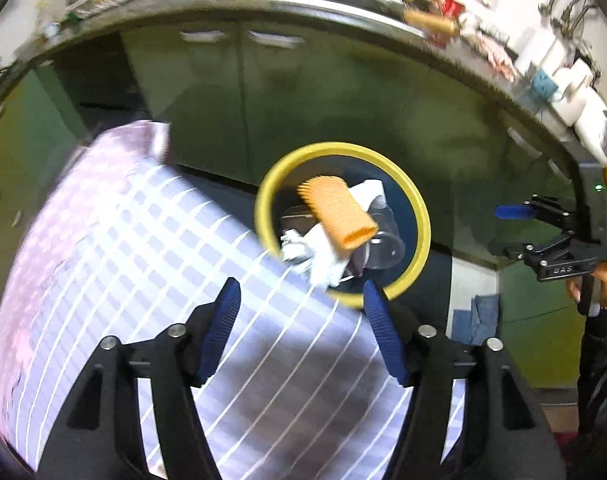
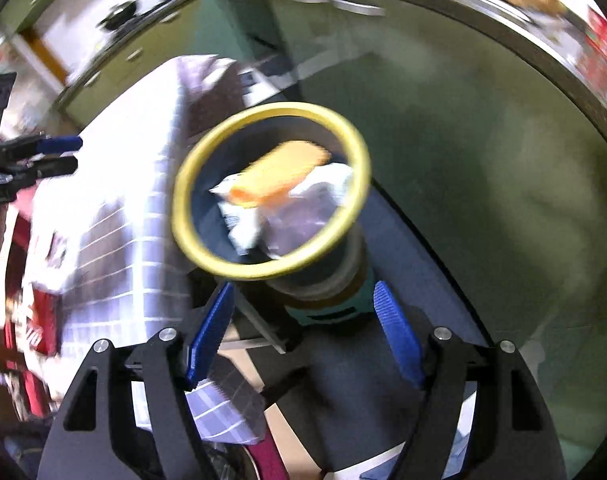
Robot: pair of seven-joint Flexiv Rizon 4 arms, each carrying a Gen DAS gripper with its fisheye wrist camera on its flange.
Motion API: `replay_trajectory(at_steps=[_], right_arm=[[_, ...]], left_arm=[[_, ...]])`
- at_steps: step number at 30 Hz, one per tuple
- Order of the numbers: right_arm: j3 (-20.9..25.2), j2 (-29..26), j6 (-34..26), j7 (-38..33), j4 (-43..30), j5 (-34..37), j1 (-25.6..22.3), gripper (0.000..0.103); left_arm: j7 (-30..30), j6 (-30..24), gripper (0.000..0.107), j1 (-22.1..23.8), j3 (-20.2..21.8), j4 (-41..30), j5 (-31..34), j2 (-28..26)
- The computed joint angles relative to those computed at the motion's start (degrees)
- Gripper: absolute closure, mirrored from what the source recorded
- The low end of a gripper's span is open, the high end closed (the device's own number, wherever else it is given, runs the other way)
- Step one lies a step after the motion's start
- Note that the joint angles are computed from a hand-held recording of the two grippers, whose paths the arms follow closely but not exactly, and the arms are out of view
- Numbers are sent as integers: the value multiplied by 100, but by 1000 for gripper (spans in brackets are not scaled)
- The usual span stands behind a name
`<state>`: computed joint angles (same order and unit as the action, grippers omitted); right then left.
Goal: Collect trash
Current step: 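Carry the snack wrapper over the bin and open the left gripper, then grasp the red-and-white milk carton with the right gripper and lift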
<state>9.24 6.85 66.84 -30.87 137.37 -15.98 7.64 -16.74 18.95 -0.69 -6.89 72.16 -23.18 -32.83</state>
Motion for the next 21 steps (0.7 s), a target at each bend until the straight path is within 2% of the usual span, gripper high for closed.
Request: replay_trajectory(at_steps=[2,5,10,13,16,21], right_arm=[[28,-185,45,-276,-244,49,163,31],[71,-608,9,-1048,-863,229,492,31],[171,-1626,-160,-2571,-2223,321,914,31],[302,-2241,-295,-3533,-3048,535,1001,31],[489,-2939,-639,-4563,-4021,804,1045,31],[779,-3863,-1383,-5826,-5424,1402,1076,31]], left_arm=[[100,-78,44,274,59,72,-189,150],[251,-85,44,653,165,221,-467,361],[408,-145,42,1202,395,370,-715,556],[484,-166,40,1515,508,456,-866,614],[429,-249,40,1780,598,406,-931,543],[176,-391,40,2127,678,248,-945,310]])
